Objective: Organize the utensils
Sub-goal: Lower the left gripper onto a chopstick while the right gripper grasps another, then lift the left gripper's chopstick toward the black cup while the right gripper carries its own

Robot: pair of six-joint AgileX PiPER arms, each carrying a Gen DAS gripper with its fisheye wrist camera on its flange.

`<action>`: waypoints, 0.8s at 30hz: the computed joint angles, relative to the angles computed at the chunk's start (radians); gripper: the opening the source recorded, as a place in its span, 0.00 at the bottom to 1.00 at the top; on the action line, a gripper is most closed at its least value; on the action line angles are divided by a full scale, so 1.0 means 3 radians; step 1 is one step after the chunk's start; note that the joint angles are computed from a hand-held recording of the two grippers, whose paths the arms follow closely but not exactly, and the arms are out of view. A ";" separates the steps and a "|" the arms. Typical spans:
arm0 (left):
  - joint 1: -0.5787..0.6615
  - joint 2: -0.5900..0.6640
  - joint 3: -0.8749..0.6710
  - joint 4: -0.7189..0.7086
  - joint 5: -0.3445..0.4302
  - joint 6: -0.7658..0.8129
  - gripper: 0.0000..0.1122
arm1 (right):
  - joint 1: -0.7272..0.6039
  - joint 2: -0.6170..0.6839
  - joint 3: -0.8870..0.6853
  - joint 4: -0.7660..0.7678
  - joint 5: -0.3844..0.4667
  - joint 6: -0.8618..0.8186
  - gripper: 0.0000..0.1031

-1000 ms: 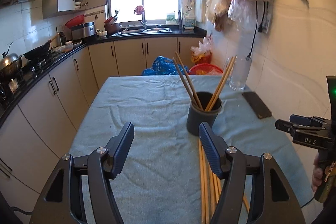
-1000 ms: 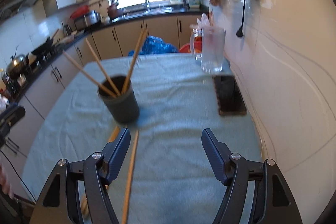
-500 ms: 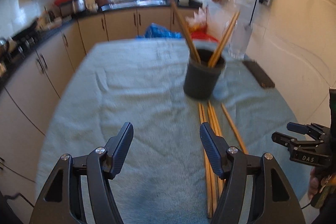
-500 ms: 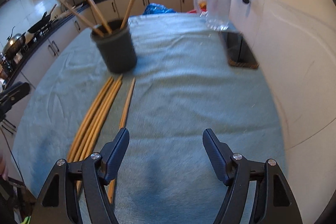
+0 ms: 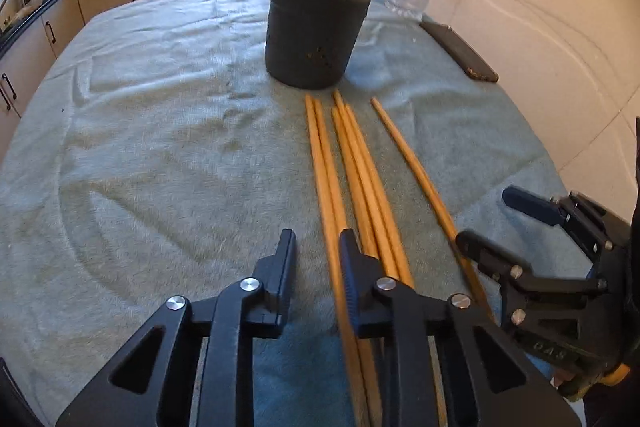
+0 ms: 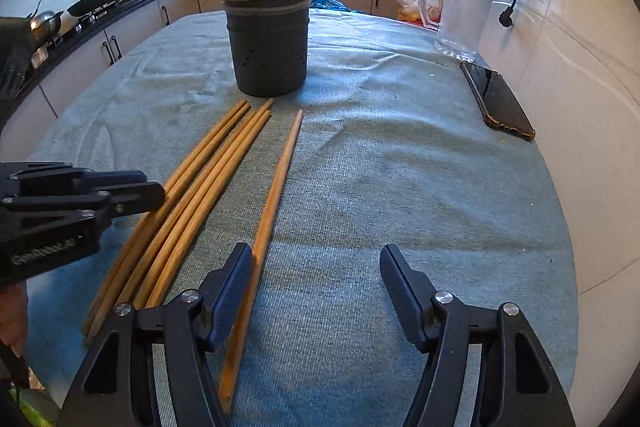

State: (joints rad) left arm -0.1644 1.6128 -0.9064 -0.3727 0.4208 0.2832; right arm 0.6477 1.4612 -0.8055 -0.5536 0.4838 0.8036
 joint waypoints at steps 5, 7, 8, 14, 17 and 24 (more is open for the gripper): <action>0.0006 0.0103 -0.0116 -0.0039 0.0020 0.0037 0.13 | -0.0067 0.0018 0.0030 0.0052 -0.0129 -0.0013 0.68; 0.0021 0.0120 -0.0141 -0.0065 0.0030 0.0074 0.11 | -0.0101 0.0023 0.0035 0.0113 -0.0170 -0.0069 0.67; 0.0022 0.0132 -0.0152 -0.0053 0.0025 0.0062 0.11 | -0.0107 0.0031 0.0037 0.0109 -0.0183 -0.0063 0.67; -0.0088 0.0308 -0.0383 0.0549 0.0074 -0.0578 0.06 | -0.0067 0.0173 -0.0054 -0.0052 -0.0104 0.0161 0.53; -0.0019 0.0345 -0.0466 0.0433 0.0199 -0.0587 0.06 | -0.0109 0.0173 -0.0087 0.0021 -0.0088 0.0154 0.22; 0.0208 0.0011 -0.0190 0.0398 0.0515 -0.0452 0.06 | -0.0415 -0.0146 0.0066 0.0894 0.0126 -0.0773 0.11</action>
State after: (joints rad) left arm -0.1020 1.6160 -0.9633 -0.2532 0.5753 0.1475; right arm 0.5234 1.4173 -0.7856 -0.2853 0.5215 0.5718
